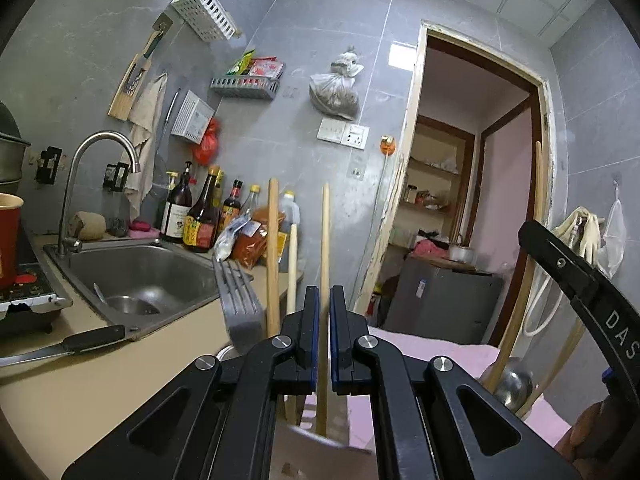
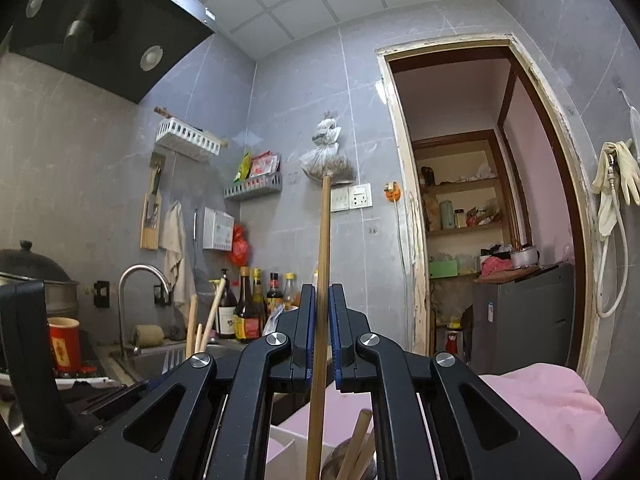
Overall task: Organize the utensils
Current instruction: 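Lower the chopsticks into the white holder and open both tools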
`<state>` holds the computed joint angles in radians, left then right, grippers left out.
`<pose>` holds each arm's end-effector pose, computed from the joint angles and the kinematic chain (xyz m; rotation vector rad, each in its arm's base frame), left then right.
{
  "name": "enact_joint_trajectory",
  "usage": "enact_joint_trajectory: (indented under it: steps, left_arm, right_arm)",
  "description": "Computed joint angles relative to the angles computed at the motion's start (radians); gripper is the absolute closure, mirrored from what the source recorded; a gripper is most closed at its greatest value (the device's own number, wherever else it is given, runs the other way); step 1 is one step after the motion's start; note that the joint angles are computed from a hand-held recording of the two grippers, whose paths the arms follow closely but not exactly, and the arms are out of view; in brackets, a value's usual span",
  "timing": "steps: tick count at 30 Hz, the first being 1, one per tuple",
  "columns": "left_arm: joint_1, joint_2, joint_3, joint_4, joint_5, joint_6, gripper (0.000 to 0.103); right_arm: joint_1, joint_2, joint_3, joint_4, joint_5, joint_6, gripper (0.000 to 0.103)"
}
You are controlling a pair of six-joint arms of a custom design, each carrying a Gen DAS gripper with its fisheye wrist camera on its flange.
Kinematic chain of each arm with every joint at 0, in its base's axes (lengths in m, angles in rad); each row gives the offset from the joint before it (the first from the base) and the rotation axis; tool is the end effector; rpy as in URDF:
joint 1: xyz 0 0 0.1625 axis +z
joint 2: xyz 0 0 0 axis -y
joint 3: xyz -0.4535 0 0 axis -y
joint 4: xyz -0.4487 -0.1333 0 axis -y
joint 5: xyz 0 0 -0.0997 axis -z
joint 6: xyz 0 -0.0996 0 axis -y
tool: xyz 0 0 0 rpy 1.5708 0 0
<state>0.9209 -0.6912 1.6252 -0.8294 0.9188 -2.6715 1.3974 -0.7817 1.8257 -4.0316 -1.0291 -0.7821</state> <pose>-0.2600 -0.6622 -0.0166 0.5435 2.0070 -1.8444 0.0702 -0.6692 0.1795 1.1340 -1.9008 1.9131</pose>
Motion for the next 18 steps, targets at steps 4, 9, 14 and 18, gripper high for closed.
enact_joint_trajectory:
  steps: [4,9,14,18]
  left_arm:
    - [0.0,0.004,-0.005,0.03,-0.009,-0.006,0.1]
    - [0.0,0.0,-0.005,0.065,-0.006,-0.044,0.1]
    - [-0.008,-0.018,0.004,0.103,0.001,-0.079,0.1]
    - [-0.017,-0.037,-0.005,0.178,0.003,-0.124,0.1]
  right_arm:
    - [0.0,-0.001,0.004,0.01,-0.007,-0.011,0.097]
    - [0.001,-0.003,0.008,0.014,-0.011,-0.019,0.097]
    - [0.0,-0.007,0.011,0.017,-0.015,-0.019,0.097]
    - [0.001,-0.02,0.016,0.024,-0.018,-0.007,0.095]
